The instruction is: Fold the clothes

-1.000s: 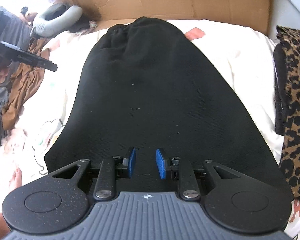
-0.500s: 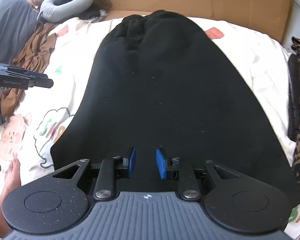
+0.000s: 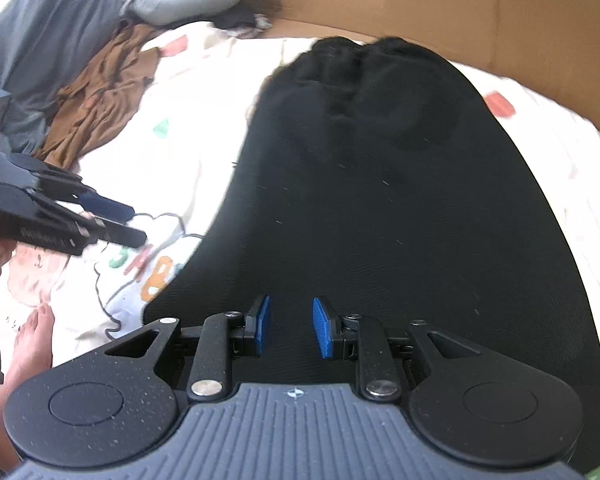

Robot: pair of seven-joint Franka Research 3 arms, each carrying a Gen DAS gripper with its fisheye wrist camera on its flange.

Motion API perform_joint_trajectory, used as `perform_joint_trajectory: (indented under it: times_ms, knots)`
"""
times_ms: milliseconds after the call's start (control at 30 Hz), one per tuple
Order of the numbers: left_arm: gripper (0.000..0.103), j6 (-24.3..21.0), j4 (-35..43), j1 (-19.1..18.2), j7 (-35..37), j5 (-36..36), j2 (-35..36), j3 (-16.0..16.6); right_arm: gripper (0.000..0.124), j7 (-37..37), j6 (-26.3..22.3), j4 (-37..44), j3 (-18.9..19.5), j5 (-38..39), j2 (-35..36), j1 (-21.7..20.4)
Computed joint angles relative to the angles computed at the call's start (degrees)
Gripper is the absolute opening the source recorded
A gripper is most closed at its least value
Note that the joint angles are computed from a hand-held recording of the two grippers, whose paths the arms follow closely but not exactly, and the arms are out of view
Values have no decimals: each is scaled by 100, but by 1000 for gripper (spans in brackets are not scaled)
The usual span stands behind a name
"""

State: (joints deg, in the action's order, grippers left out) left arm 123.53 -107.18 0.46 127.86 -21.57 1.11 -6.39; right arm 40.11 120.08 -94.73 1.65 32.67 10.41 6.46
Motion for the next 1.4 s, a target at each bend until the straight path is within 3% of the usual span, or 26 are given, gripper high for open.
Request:
perform_joint_trajectory:
  times_ms: [233, 500, 600, 767, 1033, 1167, 1400]
  knots:
    - [44, -53, -187, -5, 24, 40, -80, 21, 38, -558, -229, -124, 61, 76, -157, 67]
    - [43, -580, -254, 63, 554, -559, -209, 84, 39, -758, -524, -202, 94, 58, -269, 197]
    - [43, -723, -295, 32, 585, -754, -245, 97, 45, -1047, -703, -270, 121, 77, -344, 248]
    - [43, -747, -266, 6, 583, -956, -205, 115, 47, -1380, -614, -516, 129, -87, -523, 384]
    - [43, -887, -99, 39, 657, -1324, -92, 80, 46, -1259, -299, -688, 106, -391, -579, 495]
    - [43, -886, -131, 58, 733, -1339, -138, 86, 25, -1219, -272, -662, 67, -340, -550, 457]
    - [44, -947, -316, 51, 876, -1189, -260, 111, 3, -1051, -440, -486, 3, -180, -484, 312]
